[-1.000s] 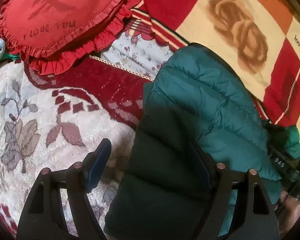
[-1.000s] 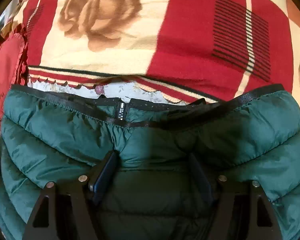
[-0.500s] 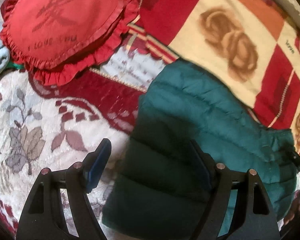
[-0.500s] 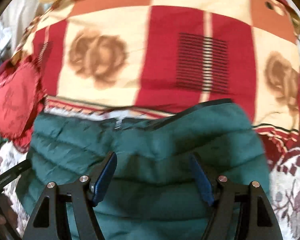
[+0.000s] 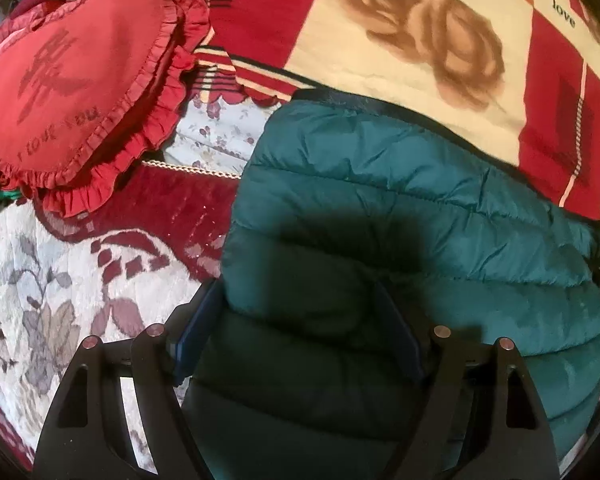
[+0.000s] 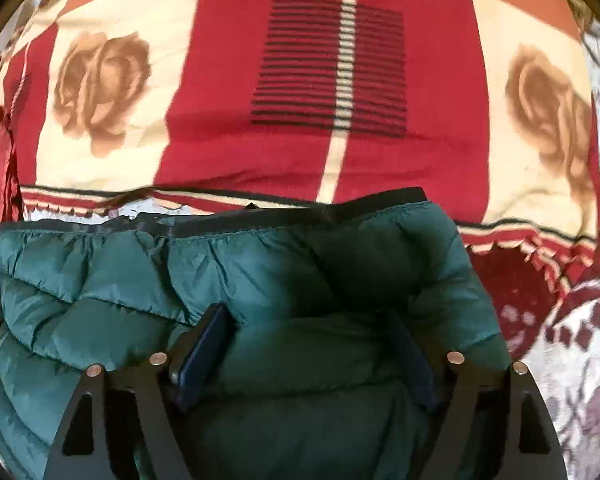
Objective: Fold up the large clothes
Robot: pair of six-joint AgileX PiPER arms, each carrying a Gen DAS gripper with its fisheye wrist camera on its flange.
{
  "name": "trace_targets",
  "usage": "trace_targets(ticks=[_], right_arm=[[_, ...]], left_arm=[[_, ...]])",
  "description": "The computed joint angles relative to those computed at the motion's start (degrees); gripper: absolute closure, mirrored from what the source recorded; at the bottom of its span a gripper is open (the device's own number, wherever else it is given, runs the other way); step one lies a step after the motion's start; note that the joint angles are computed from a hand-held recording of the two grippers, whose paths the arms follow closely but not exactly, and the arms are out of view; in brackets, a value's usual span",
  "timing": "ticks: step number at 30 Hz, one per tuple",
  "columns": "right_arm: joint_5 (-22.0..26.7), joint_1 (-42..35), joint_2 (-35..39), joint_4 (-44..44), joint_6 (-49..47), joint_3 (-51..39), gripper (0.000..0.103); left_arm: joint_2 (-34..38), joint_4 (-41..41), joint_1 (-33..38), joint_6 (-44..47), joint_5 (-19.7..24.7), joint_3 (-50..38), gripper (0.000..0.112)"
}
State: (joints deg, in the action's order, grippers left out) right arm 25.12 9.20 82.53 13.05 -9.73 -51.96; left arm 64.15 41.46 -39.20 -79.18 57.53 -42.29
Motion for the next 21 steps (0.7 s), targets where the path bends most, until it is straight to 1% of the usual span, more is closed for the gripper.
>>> trace_targets(ticks=[1,2,4,5,7,8,10,11,14,16,17,19,21], right_arm=[[0.2,-0.7,0.7,2.5,-2.3,-0.2,0.021],[0.8,-0.9,1.1,3.0,-2.6,-0.7,0.021],[2.5,-0.8,1.5,1.6,-1.4,-1.8,0.021],[3.1,-0.7,1.5,0.6,-0.7,-2.2,0.021],[5.3,0.2,-1.1,-3.2,3.6,-2.3,0.021],[5.7,0.3,-2.5,-2.2,3.3,-2.2,0.021],[7.8,-1.9,-6.4,3.9,-2.5,-0.8,0.021],[9.5,-3.9,-9.9,8.1,-6.7,0.9,0.021],[13.8,-9.0,-17.0,12.3,-12.9,4.7,0.022],[14.2,-12.5,-21.0,14.2,-16.3,8.4,0.021],[13.4,-12.9,-21.1,13.7,-16.4,9.4,0.021],[11.4,-11.9,-19.5,8.4,-12.1,11.3,0.021],[10.1,-11.3,-17.8,7.7,-11.2,12.2,0.018]], left_arm=[[0.0,-0.5,0.9,0.5,-1.1,0.4,0.032],[-0.1,-1.4,2.5,1.6,-2.8,0.9,0.032],[-0.3,-2.5,4.1,2.5,-4.6,1.5,0.032],[-0.2,-2.6,4.2,2.5,-4.8,1.6,0.032],[-0.2,-2.4,4.1,2.3,-4.8,1.9,0.032],[-0.3,-2.2,3.8,2.1,-4.7,2.0,0.032],[-0.4,-2.1,4.2,2.1,-5.3,2.4,0.032],[-0.6,-2.2,4.4,2.0,-5.6,2.6,0.032],[-1.0,-2.1,4.0,1.4,-5.4,2.9,0.032],[-1.3,-1.9,3.9,1.0,-5.4,3.2,0.032],[-1.4,-1.9,3.7,0.7,-5.3,3.2,0.032],[-1.5,-1.9,3.4,0.4,-5.0,3.3,0.032],[-1.4,-1.4,2.7,-0.4,-4.6,3.4,0.031]])
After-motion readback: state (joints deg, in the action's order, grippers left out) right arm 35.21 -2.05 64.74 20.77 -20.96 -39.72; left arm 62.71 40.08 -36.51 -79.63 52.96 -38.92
